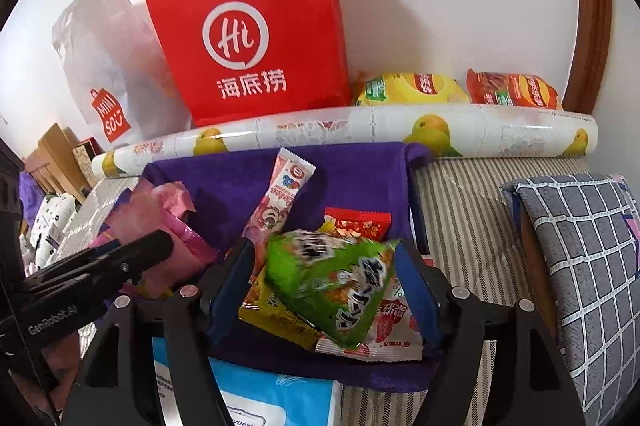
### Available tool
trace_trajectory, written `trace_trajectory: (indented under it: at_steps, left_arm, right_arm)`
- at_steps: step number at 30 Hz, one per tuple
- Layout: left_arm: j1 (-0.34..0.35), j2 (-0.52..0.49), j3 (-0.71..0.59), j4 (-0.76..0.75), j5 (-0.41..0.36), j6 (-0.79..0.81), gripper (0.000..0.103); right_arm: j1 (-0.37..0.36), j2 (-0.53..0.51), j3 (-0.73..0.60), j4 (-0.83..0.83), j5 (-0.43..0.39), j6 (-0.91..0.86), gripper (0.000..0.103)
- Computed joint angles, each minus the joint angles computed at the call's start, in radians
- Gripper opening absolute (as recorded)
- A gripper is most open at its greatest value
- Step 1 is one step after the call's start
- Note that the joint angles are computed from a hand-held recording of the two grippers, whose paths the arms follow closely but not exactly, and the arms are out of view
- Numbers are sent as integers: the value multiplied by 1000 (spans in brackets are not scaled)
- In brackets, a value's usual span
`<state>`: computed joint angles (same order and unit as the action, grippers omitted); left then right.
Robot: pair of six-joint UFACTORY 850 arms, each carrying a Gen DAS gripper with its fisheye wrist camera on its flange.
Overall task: Organize snacks
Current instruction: 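Open the right tool dropping the green chip bag while the left tool drops the peach candy on the towel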
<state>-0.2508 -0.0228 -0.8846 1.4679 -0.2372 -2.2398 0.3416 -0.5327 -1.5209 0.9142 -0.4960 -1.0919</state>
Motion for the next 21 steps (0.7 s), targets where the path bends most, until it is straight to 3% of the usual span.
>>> trace_trajectory:
  at_steps: [2,8,16,21]
  left_arm:
    - [-2,5,2,33,3,-37,61]
    - [-8,18,10,46,-16,-73,62]
    - [4,74,58,353,-9,-408,67]
    - [18,112,88,494,-10,-571,67]
  right_arm:
    - [-3,5,6,23,-1,-18,73]
    - [-4,12,13,49,-7,-47,73]
    - [-7,35,43,163,16,-174,73]
    - [-24,43,41,221,-18,-190,73]
